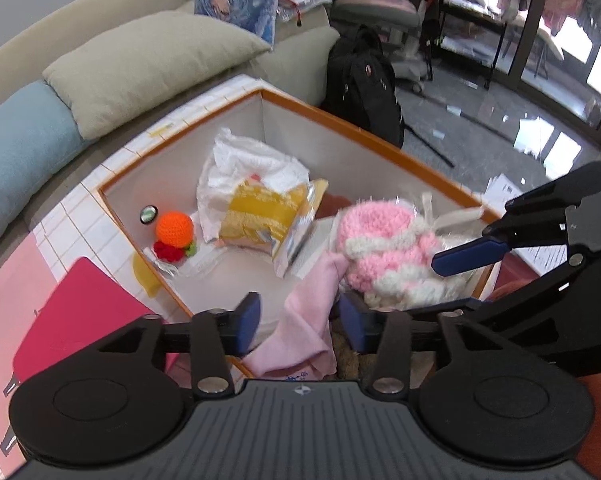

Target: Organize soft objects

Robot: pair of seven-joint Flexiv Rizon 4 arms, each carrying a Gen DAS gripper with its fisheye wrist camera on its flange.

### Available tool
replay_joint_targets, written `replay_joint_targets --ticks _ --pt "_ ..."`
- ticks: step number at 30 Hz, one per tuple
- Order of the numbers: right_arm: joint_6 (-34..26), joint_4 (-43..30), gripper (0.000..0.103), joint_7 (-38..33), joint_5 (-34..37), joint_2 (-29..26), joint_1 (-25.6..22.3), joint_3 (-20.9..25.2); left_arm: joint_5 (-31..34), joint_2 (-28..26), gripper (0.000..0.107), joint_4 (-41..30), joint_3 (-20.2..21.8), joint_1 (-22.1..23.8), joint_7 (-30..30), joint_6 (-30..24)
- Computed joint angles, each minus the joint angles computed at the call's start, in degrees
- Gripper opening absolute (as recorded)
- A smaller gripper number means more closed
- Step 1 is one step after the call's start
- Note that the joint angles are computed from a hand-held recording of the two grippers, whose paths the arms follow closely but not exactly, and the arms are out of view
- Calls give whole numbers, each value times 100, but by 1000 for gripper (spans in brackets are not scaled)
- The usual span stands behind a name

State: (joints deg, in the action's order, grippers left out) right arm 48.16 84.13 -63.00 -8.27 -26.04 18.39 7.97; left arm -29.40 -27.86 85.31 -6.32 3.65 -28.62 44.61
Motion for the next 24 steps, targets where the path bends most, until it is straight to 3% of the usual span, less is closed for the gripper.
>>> replay_joint_targets --ticks 2,8,15,24 --pt "30 47 52 20 -91 91 31 -31 -165 44 66 -47 -42 83 -13 -132" --pt "292 249 62 376 -656 420 194 -213 -802 393 66 182 -148 190 172 87" --pt "751 614 74 1297 -1734 861 424 -421 -2653 1156 66 1047 -269 175 1226 989" --pt "820 1189 85 3093 -3686 1393 652 -473 -4633 1918 71 1729 148 -243 2641 1654"
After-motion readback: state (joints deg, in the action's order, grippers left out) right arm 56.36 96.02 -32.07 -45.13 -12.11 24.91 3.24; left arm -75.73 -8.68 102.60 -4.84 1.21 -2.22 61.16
